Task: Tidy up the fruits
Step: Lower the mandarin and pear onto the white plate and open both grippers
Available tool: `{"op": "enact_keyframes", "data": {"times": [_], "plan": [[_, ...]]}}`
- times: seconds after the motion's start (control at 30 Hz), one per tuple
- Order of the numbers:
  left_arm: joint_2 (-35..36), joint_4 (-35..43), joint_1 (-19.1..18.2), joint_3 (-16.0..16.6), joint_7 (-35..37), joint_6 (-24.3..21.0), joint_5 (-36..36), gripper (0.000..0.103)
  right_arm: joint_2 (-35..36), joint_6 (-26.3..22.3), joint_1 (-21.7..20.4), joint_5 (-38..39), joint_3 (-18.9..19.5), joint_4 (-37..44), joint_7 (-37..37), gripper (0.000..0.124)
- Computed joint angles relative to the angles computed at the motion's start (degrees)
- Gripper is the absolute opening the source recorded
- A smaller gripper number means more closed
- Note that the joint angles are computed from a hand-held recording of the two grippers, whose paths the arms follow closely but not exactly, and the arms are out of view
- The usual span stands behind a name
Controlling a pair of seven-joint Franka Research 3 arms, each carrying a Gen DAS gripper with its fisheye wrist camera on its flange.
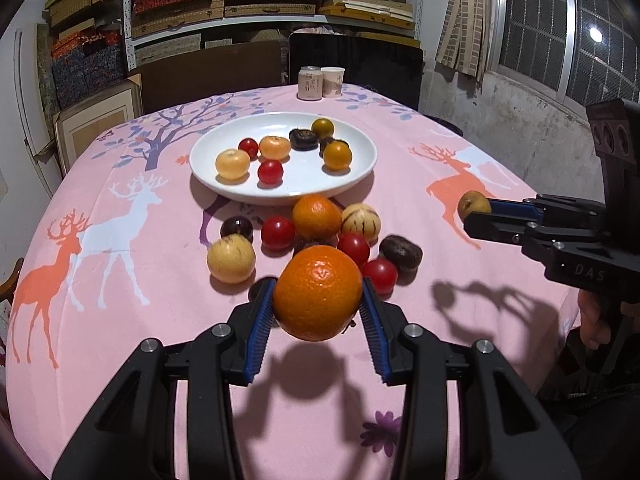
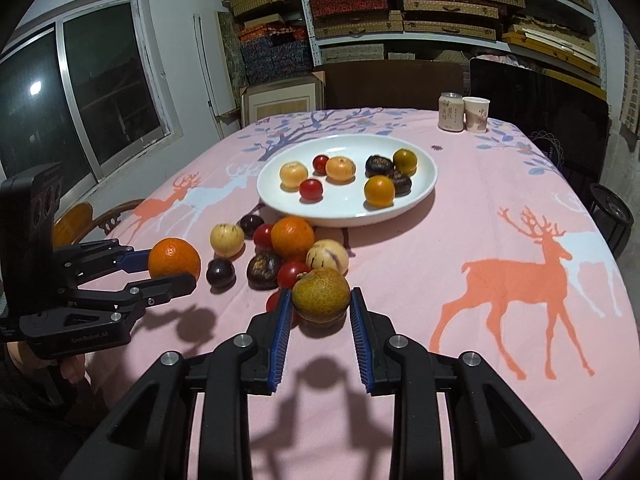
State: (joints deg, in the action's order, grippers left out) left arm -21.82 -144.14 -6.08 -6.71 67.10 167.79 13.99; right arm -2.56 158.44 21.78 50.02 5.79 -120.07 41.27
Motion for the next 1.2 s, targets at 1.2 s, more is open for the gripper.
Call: {"op": "enact_keyframes", "data": {"times": [1.2], "plan": [[27.0, 31.0, 5.8, -2.1, 18.1, -8.1, -12.6, 0.07, 38.9, -19.9, -3.8, -24.7, 3.5, 54.5, 23.1, 0.035]]}}
